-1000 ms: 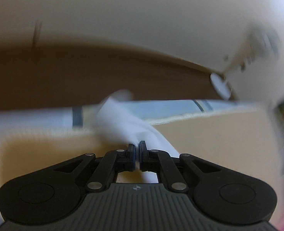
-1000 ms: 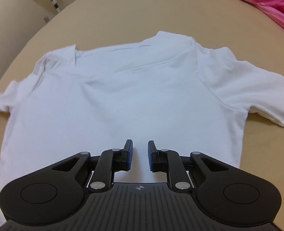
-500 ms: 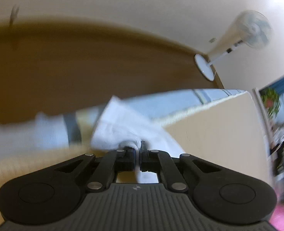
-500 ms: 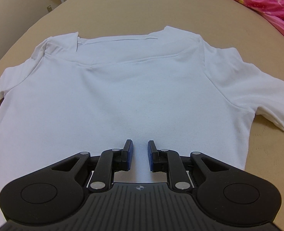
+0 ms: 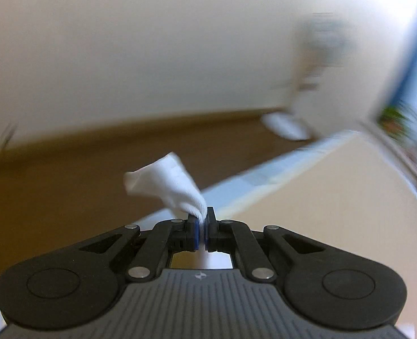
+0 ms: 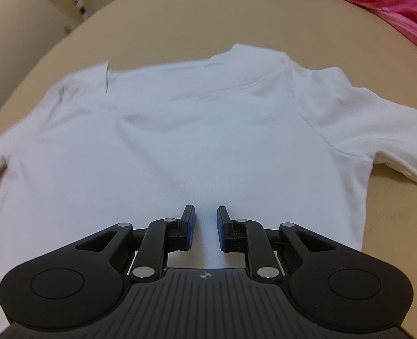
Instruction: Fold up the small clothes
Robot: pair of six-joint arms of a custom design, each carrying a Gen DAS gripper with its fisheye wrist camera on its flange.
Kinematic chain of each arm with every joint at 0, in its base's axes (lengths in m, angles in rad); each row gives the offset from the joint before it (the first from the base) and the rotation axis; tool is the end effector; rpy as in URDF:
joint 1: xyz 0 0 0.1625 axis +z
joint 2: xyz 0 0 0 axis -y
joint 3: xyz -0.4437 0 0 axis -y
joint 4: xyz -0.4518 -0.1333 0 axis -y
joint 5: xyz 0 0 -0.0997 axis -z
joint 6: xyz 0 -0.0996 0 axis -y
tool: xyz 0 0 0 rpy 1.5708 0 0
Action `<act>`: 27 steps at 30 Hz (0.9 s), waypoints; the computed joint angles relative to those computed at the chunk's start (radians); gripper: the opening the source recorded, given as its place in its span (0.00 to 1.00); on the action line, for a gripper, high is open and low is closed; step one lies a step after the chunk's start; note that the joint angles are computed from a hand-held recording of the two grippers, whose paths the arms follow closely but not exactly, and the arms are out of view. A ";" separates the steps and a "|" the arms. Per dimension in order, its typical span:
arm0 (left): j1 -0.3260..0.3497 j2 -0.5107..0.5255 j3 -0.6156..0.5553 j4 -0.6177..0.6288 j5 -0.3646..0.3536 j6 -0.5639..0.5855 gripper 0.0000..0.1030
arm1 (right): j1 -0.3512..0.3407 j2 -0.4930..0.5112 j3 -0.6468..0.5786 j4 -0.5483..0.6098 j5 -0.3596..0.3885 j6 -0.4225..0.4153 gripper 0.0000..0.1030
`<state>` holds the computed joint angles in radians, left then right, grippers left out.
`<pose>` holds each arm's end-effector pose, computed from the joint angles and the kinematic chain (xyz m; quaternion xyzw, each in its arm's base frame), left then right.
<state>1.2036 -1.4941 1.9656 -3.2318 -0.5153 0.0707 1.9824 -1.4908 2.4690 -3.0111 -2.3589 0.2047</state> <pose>0.0189 -0.5635 0.4740 -0.1200 0.7598 -0.5404 0.3410 0.2208 -0.3492 0.2116 0.0054 -0.9031 0.3148 0.2920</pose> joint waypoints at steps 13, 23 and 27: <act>-0.518 0.155 0.238 0.389 -0.603 -0.178 0.24 | -0.079 -0.133 0.055 -0.177 0.077 0.138 0.12; -0.505 -0.131 0.361 0.660 -0.276 -0.152 0.24 | -0.112 -0.133 0.054 -0.164 0.182 0.161 0.29; -0.463 -0.197 0.356 0.662 -0.155 -0.210 0.24 | -0.098 -0.027 0.012 -0.194 0.099 0.072 0.29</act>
